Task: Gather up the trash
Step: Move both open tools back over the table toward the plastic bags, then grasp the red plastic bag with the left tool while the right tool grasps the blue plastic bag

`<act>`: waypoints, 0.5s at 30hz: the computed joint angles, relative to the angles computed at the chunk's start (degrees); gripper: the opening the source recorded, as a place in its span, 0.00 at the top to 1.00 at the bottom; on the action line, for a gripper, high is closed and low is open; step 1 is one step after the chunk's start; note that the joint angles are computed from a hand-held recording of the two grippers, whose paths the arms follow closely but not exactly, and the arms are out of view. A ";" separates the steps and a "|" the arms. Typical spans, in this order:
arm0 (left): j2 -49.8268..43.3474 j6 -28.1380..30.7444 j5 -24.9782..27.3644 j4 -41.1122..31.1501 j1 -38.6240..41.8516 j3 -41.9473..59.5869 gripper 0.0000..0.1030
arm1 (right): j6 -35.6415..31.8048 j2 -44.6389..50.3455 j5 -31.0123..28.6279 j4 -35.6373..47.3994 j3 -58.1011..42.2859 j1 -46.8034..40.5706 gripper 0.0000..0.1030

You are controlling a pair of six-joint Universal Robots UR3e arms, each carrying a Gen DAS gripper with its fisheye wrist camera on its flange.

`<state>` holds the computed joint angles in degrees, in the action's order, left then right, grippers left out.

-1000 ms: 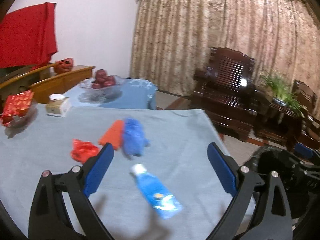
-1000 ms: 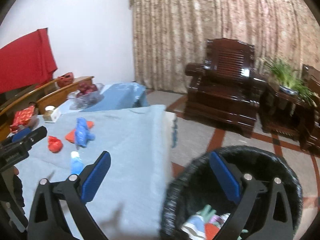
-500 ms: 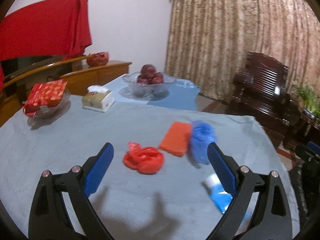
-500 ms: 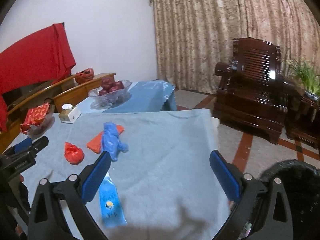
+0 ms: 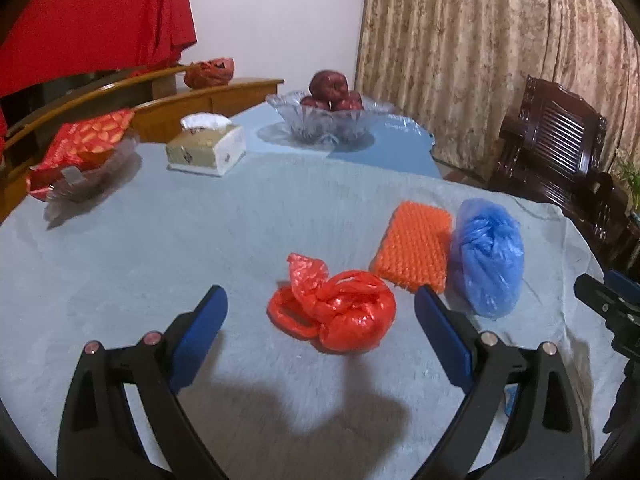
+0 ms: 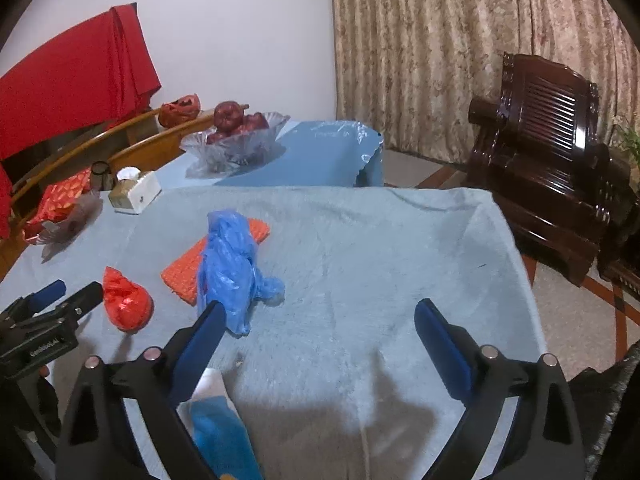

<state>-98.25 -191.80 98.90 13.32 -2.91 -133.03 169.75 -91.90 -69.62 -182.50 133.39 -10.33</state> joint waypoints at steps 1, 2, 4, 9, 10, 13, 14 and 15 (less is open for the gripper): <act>-0.79 -0.06 -0.35 -0.15 0.11 0.63 0.11 | 0.31 1.14 -0.49 -0.45 -0.76 0.61 0.10; -1.73 -0.05 -0.71 -0.52 0.22 1.51 0.11 | 0.39 2.10 -0.79 -0.76 -1.39 1.00 0.10; -3.17 -0.11 -1.00 -1.05 0.12 2.77 0.11 | 0.46 3.35 -1.12 -1.37 -1.98 1.50 0.10; -5.77 0.39 -3.68 -4.70 1.30 5.88 0.22 | 0.73 5.21 -1.30 -1.89 -3.16 1.95 0.10; -5.88 0.37 -4.06 -5.02 1.52 6.09 0.24 | 0.69 5.19 -1.16 -1.58 -3.40 1.90 0.10; -6.38 0.41 -6.64 -6.09 2.49 6.71 0.44 | 0.83 6.08 -1.28 -1.09 -4.61 2.58 0.11; -6.28 0.30 -8.53 -6.48 3.21 6.54 0.52 | 0.88 6.39 -1.33 -0.77 -5.10 2.96 0.12; -6.30 0.06 -9.22 -6.37 3.54 6.39 0.56 | 1.37 7.26 -1.98 -0.81 -6.04 3.99 0.13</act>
<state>-104.55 -191.74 89.68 6.95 0.63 -126.64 171.12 -84.65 -71.60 -183.31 127.35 -6.35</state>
